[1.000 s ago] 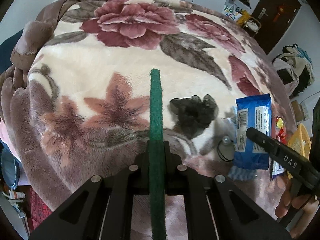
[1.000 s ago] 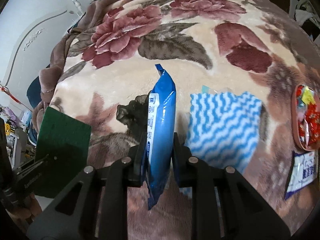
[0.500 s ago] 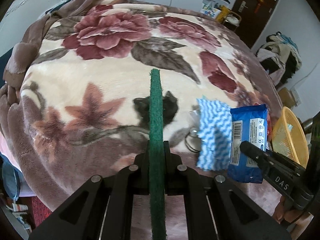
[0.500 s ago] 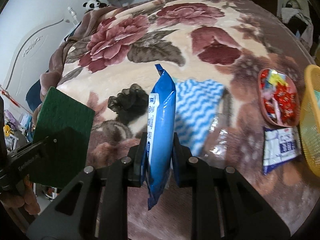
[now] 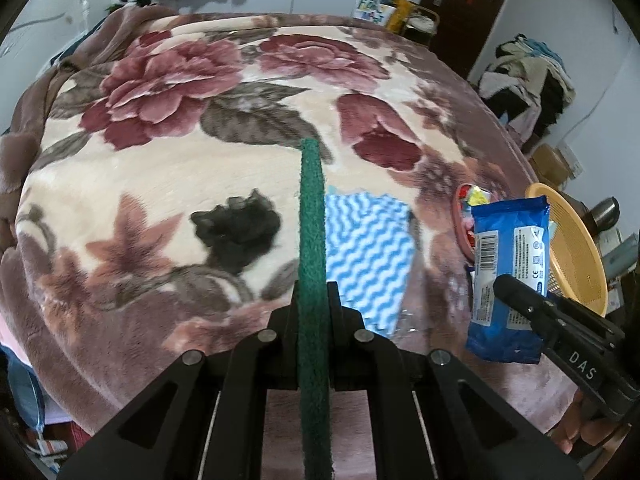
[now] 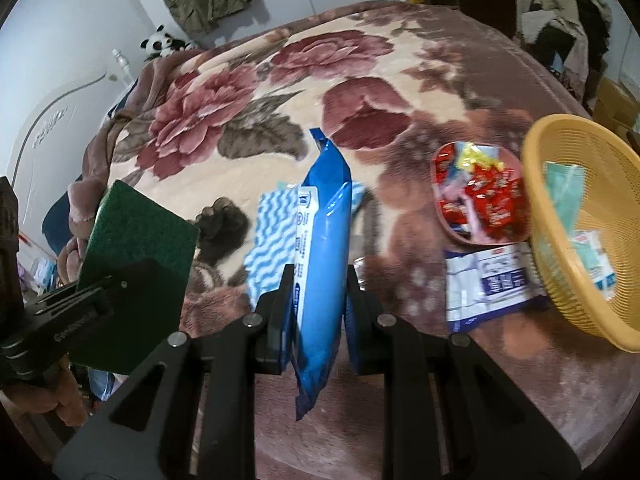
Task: Organize soft objects
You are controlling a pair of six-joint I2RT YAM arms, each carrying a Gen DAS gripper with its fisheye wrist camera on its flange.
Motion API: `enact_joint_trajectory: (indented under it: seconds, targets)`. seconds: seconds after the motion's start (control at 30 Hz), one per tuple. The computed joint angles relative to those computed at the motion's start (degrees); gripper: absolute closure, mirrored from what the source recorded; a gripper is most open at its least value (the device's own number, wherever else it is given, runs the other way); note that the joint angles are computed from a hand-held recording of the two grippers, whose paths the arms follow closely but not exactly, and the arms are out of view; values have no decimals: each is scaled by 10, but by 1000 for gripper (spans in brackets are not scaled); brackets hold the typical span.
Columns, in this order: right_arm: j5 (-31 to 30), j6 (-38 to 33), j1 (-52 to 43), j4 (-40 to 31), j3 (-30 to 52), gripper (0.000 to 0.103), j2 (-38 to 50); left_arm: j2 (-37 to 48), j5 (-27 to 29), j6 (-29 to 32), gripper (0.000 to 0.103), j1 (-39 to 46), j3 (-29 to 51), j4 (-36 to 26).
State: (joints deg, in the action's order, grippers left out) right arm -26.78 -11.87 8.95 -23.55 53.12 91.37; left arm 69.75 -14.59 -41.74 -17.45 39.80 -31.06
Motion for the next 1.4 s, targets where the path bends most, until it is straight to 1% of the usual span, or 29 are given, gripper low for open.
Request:
enact_joint_trajectory:
  seconds: [0.3, 0.63, 0.97, 1.4]
  targets:
    - [-28, -35, -87, -29, 31, 82, 6, 82, -13, -7, 97, -60, 78, 6]
    - [-57, -59, -157, -55, 74, 82, 25, 163, -34, -7, 97, -111, 173, -13]
    - [-90, -84, -221, -87, 131, 82, 64, 246, -48, -8, 97, -153, 276, -38]
    - [-108, -111, -302, -127, 218, 82, 130, 346, -39, 3, 97, -186, 413, -62]
